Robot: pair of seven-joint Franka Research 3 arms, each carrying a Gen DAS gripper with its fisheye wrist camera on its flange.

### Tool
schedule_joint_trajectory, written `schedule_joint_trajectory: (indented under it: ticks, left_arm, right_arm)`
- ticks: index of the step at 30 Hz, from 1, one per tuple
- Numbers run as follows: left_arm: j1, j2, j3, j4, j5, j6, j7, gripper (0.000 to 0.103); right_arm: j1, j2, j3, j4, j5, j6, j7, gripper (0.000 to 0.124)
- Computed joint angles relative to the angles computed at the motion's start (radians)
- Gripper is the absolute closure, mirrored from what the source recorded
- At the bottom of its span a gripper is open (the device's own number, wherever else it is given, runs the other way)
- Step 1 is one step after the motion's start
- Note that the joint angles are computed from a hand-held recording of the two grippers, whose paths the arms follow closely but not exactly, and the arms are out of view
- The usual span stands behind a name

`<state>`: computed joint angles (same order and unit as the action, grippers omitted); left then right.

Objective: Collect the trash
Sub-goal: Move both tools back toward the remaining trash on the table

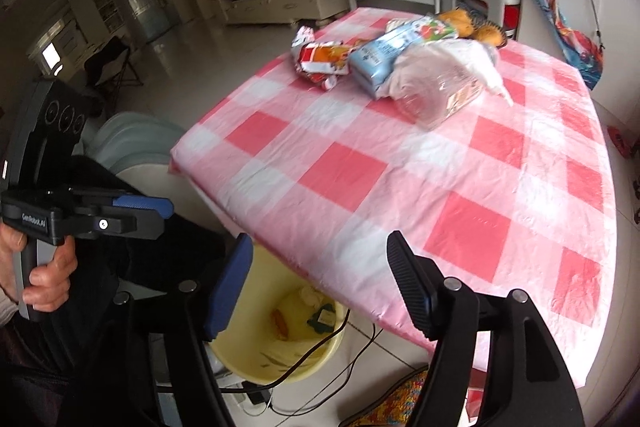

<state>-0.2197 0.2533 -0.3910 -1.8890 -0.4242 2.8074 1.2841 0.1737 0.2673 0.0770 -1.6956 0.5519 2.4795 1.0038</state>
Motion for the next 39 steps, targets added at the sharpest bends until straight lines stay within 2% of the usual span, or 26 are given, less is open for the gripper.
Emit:
schedule_joint_trajectory:
  ticks: [12, 18, 21, 28, 32, 36, 39]
  left_arm:
    - [0.000, 0.007, 0.011, 0.005, 0.034, 0.024, -0.064, 0.031]
    - [-0.026, 0.023, 0.084, 0.051, 0.164, 0.041, -0.238, 0.030]
    - [-0.038, 0.056, 0.129, 0.106, 0.262, 0.035, -0.353, 0.029]
    - [-0.022, 0.159, 0.147, 0.249, 0.385, -0.007, -0.477, 0.029]
    - [-0.025, 0.225, 0.159, 0.346, 0.432, -0.039, -0.524, 0.026]
    - [-0.047, 0.309, 0.198, 0.483, 0.493, -0.085, -0.601, 0.024]
    - [-0.057, 0.399, 0.216, 0.626, 0.527, -0.151, -0.639, 0.023]
  right_arm:
    - [0.008, 0.006, -0.009, -0.009, -0.039, 0.051, 0.058, 0.052]
    - [0.013, 0.020, -0.015, -0.003, -0.064, 0.083, 0.110, 0.051]
    - [0.010, 0.027, -0.014, 0.003, -0.066, 0.095, 0.132, 0.049]
    - [0.011, 0.053, -0.011, 0.026, -0.081, 0.119, 0.173, 0.049]
    - [0.022, 0.059, -0.019, 0.024, -0.106, 0.178, 0.215, 0.049]
    - [0.017, 0.062, -0.021, 0.022, -0.108, 0.225, 0.258, 0.049]
    - [0.012, 0.062, -0.022, 0.018, -0.108, 0.255, 0.286, 0.049]
